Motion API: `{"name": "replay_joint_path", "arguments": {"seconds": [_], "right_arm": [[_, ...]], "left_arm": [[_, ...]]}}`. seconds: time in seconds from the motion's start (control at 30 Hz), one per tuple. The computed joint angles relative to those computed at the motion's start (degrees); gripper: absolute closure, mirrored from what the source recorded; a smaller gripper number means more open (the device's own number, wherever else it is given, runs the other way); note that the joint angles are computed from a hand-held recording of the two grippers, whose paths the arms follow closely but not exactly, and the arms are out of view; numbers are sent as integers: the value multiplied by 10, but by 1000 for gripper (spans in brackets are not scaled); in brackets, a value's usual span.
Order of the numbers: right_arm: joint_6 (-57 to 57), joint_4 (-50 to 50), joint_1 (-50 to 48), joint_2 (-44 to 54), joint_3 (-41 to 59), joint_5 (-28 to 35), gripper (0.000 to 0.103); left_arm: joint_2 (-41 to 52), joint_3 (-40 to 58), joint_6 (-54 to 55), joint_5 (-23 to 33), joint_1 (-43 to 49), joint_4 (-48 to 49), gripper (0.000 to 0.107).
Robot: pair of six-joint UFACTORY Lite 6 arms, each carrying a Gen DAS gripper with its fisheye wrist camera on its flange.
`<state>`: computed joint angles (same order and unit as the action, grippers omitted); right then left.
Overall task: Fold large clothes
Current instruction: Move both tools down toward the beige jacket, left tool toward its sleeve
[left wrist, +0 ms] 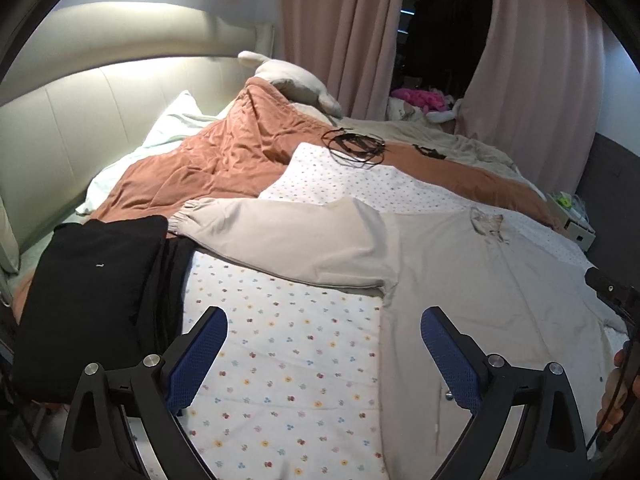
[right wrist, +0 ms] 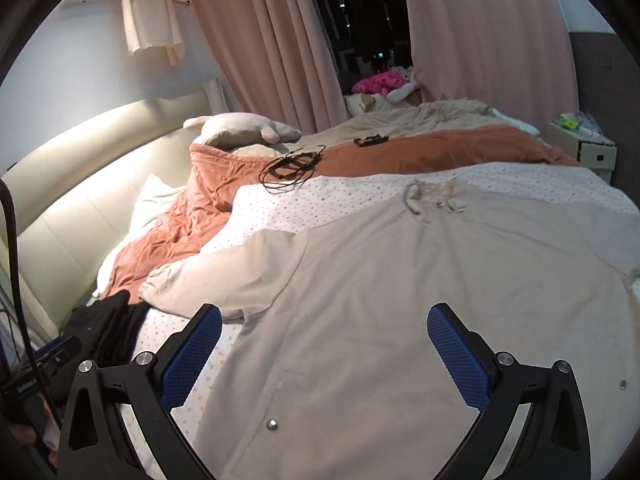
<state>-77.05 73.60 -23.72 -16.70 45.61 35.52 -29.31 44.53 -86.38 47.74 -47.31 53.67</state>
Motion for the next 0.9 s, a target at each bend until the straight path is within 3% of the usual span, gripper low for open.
{"name": "replay_joint_path", "arguments": {"seconds": [0.13,0.23,0.4,0.63,0.73,0.9], "right_arm": [[22,14,73,95,60,-53,0],[35,21,117,181,121,-81,0],[100,-12,158,306,226,-93,8],[182,-67,192,462,382,-87,20],[225,-104,199,517,439,-78,32],[302,-165,205,605,540,-63,38]], "left_arm": [[39,15,97,-88,143,-62,21],[85,39,171,-149,237,-116,24],[176,103,270,-197,343,-194,28],[346,246,400,-210,444,-308,37],[424,316,450,-200,476,-354,40],[552,437,496,-166,507,-407,46]]}}
